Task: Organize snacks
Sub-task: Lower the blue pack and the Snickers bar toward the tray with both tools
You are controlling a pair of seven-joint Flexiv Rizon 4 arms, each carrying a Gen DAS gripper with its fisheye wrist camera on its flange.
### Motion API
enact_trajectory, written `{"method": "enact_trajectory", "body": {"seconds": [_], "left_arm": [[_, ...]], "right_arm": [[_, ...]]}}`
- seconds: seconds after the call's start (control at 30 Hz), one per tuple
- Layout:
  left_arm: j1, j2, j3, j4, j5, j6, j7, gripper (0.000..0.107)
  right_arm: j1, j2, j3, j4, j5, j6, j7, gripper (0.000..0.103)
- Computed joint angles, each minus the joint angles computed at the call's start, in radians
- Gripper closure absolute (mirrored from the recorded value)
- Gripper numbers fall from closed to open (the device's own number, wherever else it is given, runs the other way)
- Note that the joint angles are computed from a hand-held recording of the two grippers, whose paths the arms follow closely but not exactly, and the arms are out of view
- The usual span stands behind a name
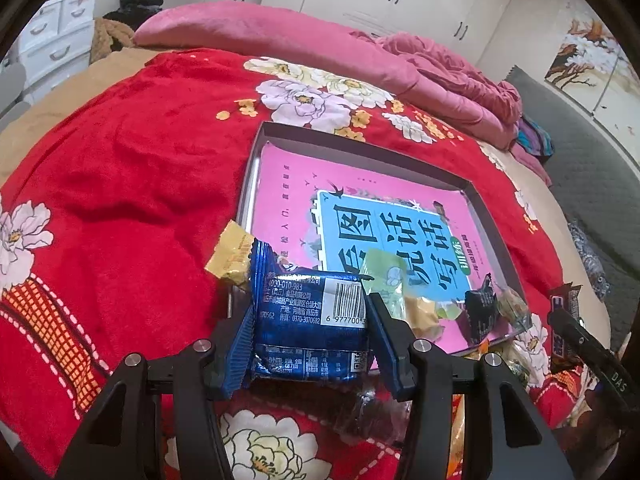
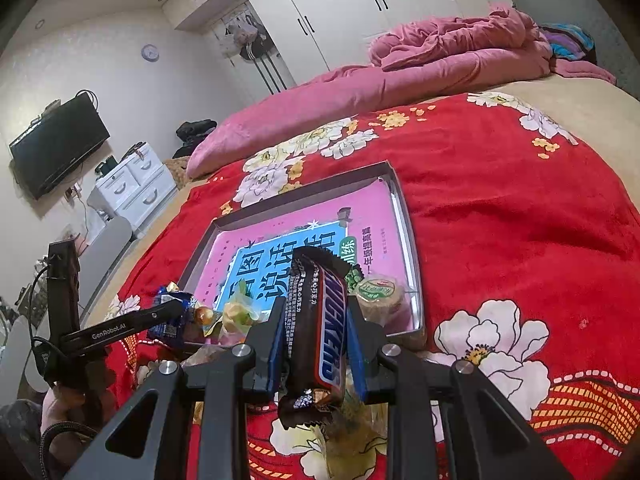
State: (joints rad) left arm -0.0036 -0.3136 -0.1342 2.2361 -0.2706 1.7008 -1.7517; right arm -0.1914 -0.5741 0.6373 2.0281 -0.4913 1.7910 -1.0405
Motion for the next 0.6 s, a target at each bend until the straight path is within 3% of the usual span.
{"method": "enact_trajectory", "body": {"seconds": [0.6], "left_arm": [[0.026, -0.041, -0.045, -0.031, 0.011, 0.008, 0.010, 0.052]], "right_arm": [[0.079, -0.030, -0.047, -0.075, 0.044, -0.057, -0.055, 0.075]]}}
